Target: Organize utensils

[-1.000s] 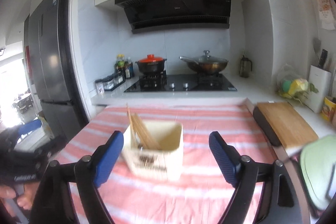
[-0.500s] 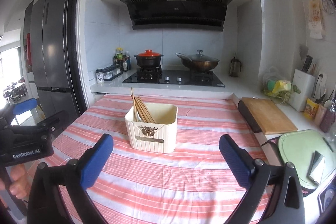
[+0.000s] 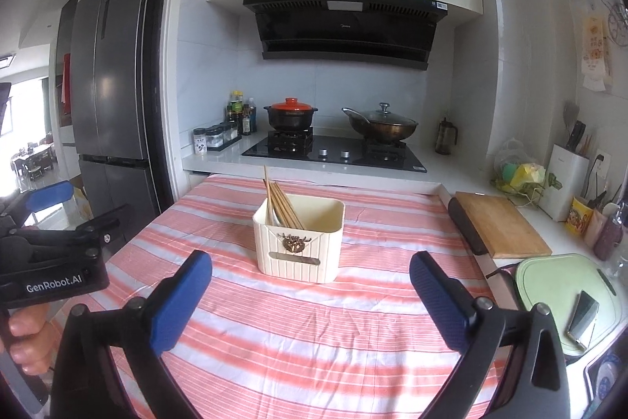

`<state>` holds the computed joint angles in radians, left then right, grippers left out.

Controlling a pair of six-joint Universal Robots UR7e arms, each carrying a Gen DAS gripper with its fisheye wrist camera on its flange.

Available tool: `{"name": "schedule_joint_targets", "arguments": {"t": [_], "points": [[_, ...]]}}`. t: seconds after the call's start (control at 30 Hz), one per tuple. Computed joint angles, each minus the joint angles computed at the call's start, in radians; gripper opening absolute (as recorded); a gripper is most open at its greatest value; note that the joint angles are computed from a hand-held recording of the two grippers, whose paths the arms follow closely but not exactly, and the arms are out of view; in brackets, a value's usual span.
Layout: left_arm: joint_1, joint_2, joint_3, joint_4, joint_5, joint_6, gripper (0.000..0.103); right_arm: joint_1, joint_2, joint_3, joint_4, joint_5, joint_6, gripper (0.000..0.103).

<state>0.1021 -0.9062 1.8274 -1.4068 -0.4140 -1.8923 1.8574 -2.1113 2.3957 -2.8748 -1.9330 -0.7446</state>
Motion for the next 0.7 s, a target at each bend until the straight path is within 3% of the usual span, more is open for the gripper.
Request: {"name": "schedule_joint_targets", "arguments": {"t": [0.13, 0.33, 0.7], "points": [[-0.010, -0.021, 0.034, -0.077, 0.001, 0.048, 0.103, 0.041, 0.003, 0.007, 0.001, -0.042, -0.003, 0.102], [-0.016, 0.004, -0.021, 0.093, -0.009, -0.067, 0.103, 0.071, -0.001, 0.005, 0.026, -0.065, 0.019, 0.103], [-0.019, -0.008, -0.009, 0.087, -0.010, -0.073, 0.103, 0.088, -0.003, 0.003, 0.049, -0.068, 0.035, 0.102]]}}
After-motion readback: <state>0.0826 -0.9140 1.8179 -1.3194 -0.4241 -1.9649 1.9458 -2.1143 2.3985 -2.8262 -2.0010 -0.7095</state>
